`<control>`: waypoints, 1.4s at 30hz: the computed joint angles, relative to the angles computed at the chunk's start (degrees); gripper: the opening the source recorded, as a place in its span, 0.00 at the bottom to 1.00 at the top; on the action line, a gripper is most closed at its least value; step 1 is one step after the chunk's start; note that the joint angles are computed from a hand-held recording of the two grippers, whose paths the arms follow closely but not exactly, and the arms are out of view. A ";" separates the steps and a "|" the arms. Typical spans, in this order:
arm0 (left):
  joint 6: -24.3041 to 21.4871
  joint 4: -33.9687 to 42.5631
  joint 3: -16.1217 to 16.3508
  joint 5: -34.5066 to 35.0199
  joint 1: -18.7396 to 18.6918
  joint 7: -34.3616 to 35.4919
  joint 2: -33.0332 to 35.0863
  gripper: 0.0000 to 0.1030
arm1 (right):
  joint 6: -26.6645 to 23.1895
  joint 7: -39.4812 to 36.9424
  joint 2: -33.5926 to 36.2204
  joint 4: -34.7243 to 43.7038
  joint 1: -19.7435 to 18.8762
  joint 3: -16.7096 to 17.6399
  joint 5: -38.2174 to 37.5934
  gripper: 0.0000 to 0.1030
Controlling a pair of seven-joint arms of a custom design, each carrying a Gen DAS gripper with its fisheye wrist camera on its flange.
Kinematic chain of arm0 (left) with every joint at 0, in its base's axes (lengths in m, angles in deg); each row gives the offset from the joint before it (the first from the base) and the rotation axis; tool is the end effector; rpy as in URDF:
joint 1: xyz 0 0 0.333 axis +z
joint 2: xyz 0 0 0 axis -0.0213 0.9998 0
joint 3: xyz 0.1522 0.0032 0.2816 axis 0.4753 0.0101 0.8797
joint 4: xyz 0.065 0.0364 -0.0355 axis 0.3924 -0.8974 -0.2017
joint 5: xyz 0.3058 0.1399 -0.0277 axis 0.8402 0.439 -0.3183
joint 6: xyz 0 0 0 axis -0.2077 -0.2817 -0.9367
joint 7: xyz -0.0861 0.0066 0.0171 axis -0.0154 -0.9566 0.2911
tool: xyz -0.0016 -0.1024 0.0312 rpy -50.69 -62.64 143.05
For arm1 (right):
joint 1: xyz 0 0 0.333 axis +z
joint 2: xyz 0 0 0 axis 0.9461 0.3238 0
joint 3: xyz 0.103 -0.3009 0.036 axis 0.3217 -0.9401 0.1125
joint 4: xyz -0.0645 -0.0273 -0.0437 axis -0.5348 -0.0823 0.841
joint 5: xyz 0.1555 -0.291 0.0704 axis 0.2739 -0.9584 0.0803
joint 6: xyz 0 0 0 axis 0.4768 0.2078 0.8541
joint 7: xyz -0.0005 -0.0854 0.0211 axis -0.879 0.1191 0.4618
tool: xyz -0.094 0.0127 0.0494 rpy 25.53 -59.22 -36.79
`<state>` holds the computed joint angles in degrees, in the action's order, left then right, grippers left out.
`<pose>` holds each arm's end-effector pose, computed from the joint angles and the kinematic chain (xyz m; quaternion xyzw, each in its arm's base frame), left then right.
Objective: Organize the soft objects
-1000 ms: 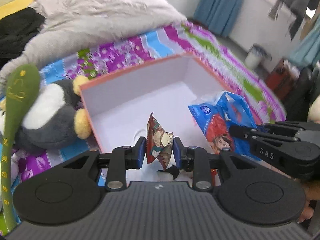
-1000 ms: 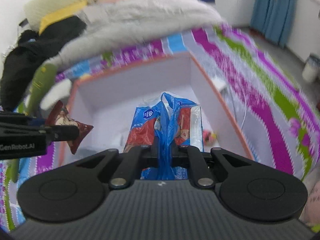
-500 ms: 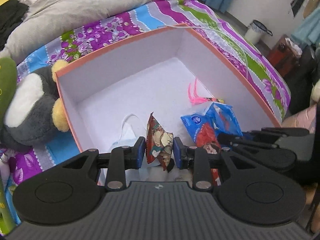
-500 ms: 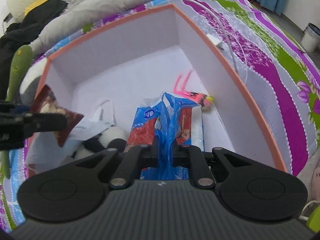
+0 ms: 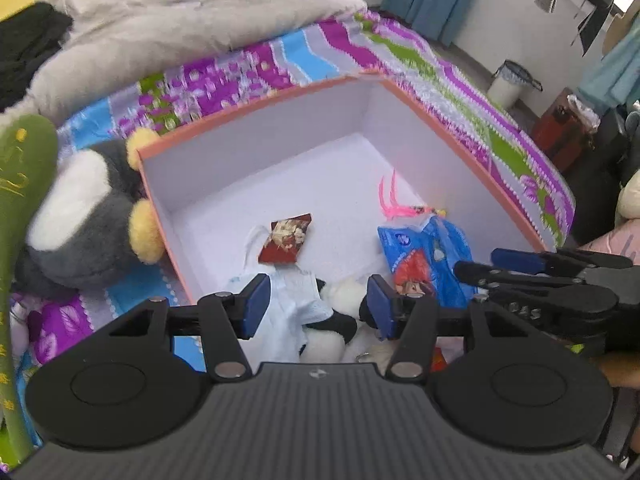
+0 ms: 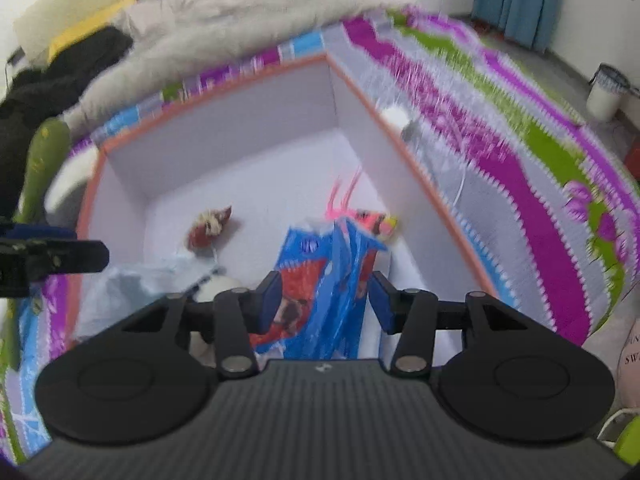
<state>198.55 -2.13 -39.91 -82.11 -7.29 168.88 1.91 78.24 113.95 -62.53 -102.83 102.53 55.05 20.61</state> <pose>0.6550 -0.2086 0.4516 -0.4722 0.8405 -0.2605 0.0522 0.5358 0.3134 0.3995 -0.5362 0.7862 -0.2100 0.2244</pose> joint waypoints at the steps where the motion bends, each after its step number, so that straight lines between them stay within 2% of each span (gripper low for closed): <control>1: 1.59 -1.65 -0.24 -0.40 0.44 0.77 -1.25 0.58 | 0.22 1.88 -1.12 -0.71 0.98 -0.79 -2.25 0.49; 3: 4.60 -5.56 -1.45 -2.81 2.03 3.20 -4.30 0.58 | -0.14 7.23 -3.70 -2.09 2.81 -1.80 -8.20 0.49; 7: 9.75 -13.70 -4.15 -10.94 5.48 11.17 -11.59 0.58 | -2.50 18.89 -8.90 -4.81 4.59 -0.87 -19.72 0.49; 11: 13.29 -20.85 -4.99 -21.71 6.99 20.75 -19.21 0.58 | -7.64 24.27 -12.28 -5.66 5.23 2.42 -26.25 0.49; 14: 13.97 -24.74 -4.39 -29.47 7.02 28.07 -24.18 0.58 | -11.79 25.46 -13.93 -5.54 5.36 5.49 -29.29 0.49; 19: 13.26 -29.85 -0.94 -41.34 5.30 36.89 -31.32 0.58 | -17.06 28.05 -16.04 -6.13 4.99 10.55 -33.35 0.49; 25: 12.63 -36.58 4.76 -50.14 1.56 43.71 -39.41 0.58 | -21.46 30.72 -17.99 -7.27 5.89 14.54 -35.13 0.49; 30: 11.29 -42.13 9.35 -52.92 -1.84 45.77 -45.21 0.58 | -24.37 31.08 -18.36 -7.51 7.39 16.52 -35.71 0.49; 36: 10.63 -47.97 13.15 -54.51 -4.89 47.55 -51.58 0.58 | -27.43 33.30 -18.19 -7.95 9.45 17.77 -35.87 0.49; 42: 11.43 -52.49 14.23 -55.05 -6.58 48.13 -55.70 0.58 | -31.34 34.01 -17.64 -8.60 11.64 18.69 -35.53 0.49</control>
<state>209.97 -54.63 -25.68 -137.16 -13.87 217.01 -53.79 46.90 147.96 -80.17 -111.43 114.17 73.74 -14.92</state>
